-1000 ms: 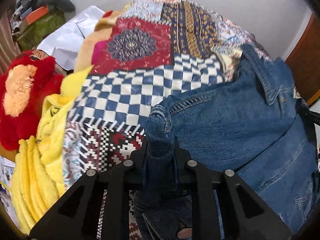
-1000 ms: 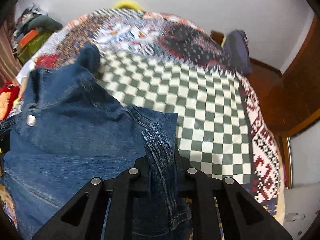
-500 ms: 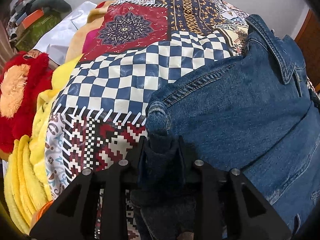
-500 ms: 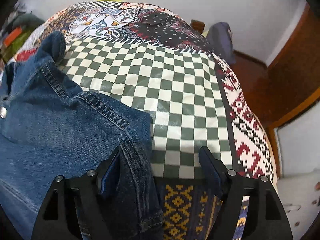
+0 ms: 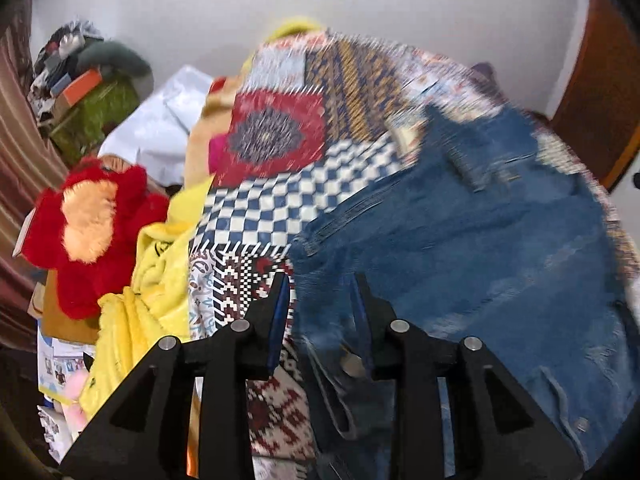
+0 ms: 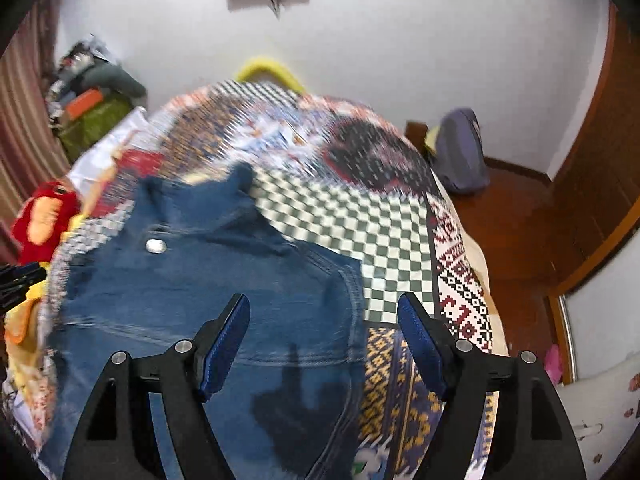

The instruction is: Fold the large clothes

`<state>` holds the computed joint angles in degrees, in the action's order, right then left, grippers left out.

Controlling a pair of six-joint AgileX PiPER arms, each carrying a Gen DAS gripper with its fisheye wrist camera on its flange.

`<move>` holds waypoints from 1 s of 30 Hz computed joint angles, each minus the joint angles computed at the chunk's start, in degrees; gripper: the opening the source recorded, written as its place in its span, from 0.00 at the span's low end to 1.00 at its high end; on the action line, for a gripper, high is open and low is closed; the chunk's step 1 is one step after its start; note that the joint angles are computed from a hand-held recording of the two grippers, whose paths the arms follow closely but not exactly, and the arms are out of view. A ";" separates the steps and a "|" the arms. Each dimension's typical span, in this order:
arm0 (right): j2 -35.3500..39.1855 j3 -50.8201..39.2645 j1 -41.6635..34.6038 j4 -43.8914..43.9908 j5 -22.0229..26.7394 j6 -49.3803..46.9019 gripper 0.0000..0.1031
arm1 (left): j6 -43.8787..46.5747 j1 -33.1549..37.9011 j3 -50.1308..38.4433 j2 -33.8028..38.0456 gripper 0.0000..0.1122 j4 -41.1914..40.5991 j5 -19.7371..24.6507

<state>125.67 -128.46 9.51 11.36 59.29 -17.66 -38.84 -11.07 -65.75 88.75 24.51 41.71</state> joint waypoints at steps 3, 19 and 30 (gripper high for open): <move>-9.68 12.42 -0.36 3.94 -4.17 -4.38 0.72 | -2.47 -3.72 1.92 -5.98 0.48 1.80 1.93; -46.14 67.65 -5.41 1.84 -19.26 -15.27 0.72 | -40.49 -38.84 21.99 -27.46 0.79 11.53 21.82; -53.70 83.78 -14.41 7.62 -18.16 -21.86 0.72 | -69.06 -56.23 35.17 -29.73 0.79 5.40 16.95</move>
<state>71.97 -44.68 -4.90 18.98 41.12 -39.52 -107.90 -67.30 -30.58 59.02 29.91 58.66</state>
